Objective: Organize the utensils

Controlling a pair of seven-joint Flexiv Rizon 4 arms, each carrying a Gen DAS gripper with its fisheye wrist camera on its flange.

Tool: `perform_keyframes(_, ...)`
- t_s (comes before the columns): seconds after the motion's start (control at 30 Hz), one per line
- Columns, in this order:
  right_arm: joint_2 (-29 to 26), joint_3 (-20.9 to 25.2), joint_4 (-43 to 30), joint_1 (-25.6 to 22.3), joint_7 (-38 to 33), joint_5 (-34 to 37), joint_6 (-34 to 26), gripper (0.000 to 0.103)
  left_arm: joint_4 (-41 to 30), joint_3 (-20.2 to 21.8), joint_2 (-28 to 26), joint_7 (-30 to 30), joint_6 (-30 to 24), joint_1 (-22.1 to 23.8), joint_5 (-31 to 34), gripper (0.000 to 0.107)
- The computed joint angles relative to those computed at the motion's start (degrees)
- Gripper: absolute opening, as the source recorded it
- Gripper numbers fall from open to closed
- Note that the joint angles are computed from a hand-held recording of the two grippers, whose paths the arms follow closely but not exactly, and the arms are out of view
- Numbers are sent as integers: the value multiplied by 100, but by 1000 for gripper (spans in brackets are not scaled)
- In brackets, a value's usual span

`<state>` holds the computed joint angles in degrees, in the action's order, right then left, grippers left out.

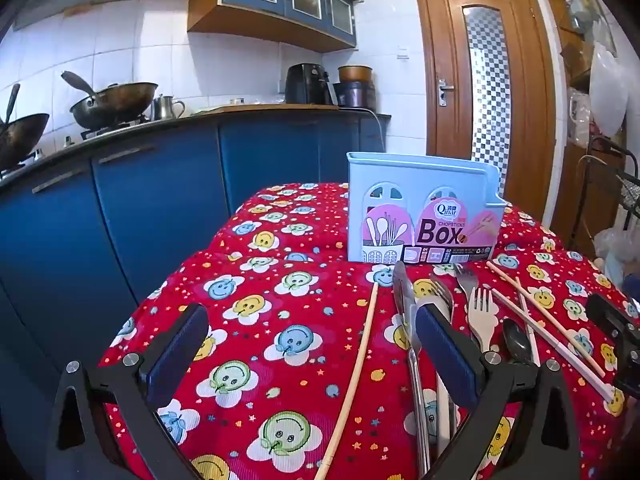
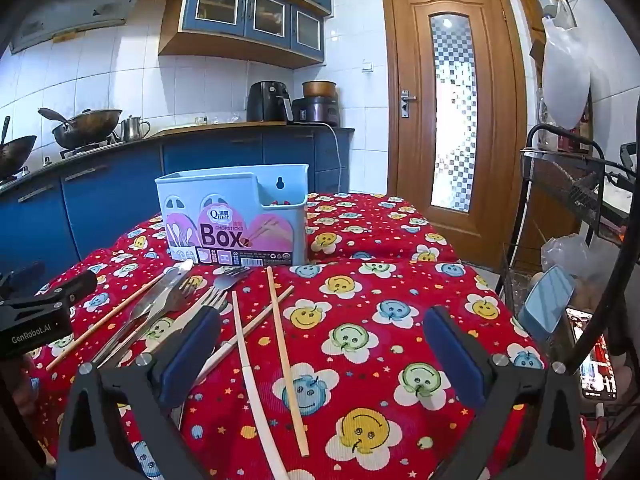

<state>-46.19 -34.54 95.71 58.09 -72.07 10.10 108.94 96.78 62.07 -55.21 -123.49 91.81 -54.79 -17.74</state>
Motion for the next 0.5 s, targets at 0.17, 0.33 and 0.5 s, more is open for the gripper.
perform_keyframes(0.17, 3, 2, 1, -1, -5, 5, -1, 103, -8, -12, 12, -8, -13, 11, 18, 103)
perform_keyframes(0.33, 7, 16, -2, -11, -5, 3, -2, 103, -5, -50, 42, -32, -8, 33, 38, 103)
perform_keyframes(0.5, 9, 16, 1, -11, -8, 1, -1, 103, 17, -95, 74, -40, 28, 60, 46, 103)
